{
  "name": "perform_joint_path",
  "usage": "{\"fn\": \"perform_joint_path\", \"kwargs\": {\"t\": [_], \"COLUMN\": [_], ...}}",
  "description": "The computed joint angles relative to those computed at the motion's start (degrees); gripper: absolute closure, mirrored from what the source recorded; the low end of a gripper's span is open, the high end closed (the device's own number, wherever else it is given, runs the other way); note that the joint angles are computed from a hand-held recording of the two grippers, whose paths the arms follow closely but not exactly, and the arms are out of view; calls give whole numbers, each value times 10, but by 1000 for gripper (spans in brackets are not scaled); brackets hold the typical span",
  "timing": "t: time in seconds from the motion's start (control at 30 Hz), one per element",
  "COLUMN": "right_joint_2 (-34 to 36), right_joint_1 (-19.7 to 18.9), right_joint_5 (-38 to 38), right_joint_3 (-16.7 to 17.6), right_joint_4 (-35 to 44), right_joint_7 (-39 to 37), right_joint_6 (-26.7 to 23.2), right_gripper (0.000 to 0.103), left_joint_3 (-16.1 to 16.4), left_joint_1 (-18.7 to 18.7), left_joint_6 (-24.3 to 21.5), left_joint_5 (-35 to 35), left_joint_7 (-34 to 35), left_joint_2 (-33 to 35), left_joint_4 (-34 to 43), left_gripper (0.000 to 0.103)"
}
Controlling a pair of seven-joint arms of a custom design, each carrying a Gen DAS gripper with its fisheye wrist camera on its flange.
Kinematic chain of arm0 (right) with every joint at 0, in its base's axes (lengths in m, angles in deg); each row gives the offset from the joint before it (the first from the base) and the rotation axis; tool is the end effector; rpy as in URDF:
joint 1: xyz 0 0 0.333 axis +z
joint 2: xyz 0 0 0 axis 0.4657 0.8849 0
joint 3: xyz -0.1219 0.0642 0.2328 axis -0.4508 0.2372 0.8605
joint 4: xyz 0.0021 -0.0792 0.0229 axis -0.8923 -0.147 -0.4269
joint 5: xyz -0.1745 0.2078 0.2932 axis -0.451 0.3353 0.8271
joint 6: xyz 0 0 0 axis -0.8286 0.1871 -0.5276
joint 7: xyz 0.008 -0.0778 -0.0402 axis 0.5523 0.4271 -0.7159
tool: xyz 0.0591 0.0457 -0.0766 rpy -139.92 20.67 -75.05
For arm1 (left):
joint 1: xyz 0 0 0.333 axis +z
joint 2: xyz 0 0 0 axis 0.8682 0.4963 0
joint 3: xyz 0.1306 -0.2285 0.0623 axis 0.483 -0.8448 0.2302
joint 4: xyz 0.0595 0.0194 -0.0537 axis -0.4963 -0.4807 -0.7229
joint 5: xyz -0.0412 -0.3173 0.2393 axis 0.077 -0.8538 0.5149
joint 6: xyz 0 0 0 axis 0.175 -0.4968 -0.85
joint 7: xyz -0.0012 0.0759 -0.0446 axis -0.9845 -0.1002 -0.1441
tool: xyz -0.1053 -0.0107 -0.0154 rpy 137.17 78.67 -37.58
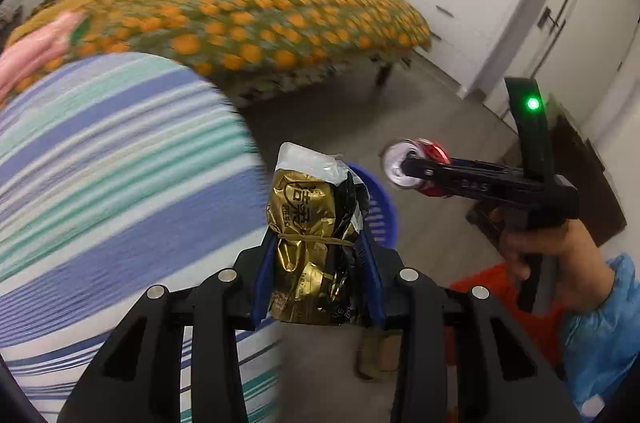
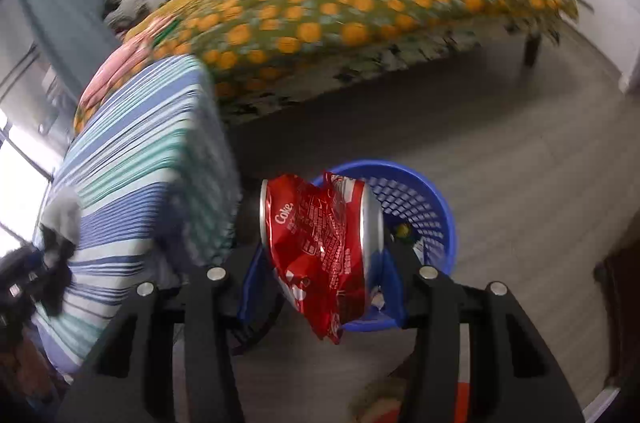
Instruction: Collect trash
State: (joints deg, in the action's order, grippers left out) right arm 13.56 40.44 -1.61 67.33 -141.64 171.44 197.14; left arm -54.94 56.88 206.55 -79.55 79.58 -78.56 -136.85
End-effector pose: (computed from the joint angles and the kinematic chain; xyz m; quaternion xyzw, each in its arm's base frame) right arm 0.4678 0.2126 0.4538 -0.4676 0.8260 -0.1513 0.2758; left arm 0.5713 -0.1359 0.5035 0.3182 -0.8888 0.3297 0.0089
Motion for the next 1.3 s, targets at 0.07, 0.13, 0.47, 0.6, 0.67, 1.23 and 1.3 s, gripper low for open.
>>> {"fn": "perform_joint_path", "kwargs": {"t": [0.07,0.13,0.47,0.6,0.67,1.23,1.3], "right_joint_2": [-4,-4,60,24,-5,-234,-223], "right_joint_1": [-4,-11,-66,-99,-117,-68,-36], "right_joint_5": [13,26,57,26,3,-159,-143], "right_joint_3": [-11,-20,-37,-14,7,180,156], "right_joint_4": [-26,-50,-93,-124,-133,-72,-73], "right_joint_7": [7,11,26,82,110,212,206], "right_joint_6": [28,58,182,184,164,-193,-198], "right_gripper": [55,55,38,18,15,4,4], "left_joint_3": [-19,-37,-75,-96,-101,-16,0], "left_joint_1": [-18,-39,-89,-64,-58,-114,-127], "left_joint_6": [20,58,161,184,215,324,314], "left_joint_5": [19,47,190,142,109,-27,-21], "left_joint_7": [-30,-60,-199,-183,-154,-31,-35], "left_joint_2": [12,36,197,169,132,-168,-170], "left_joint_4": [-6,-5,84,57,22,-218,-216], "left_gripper": [65,65,38,15,14,5,5]}}
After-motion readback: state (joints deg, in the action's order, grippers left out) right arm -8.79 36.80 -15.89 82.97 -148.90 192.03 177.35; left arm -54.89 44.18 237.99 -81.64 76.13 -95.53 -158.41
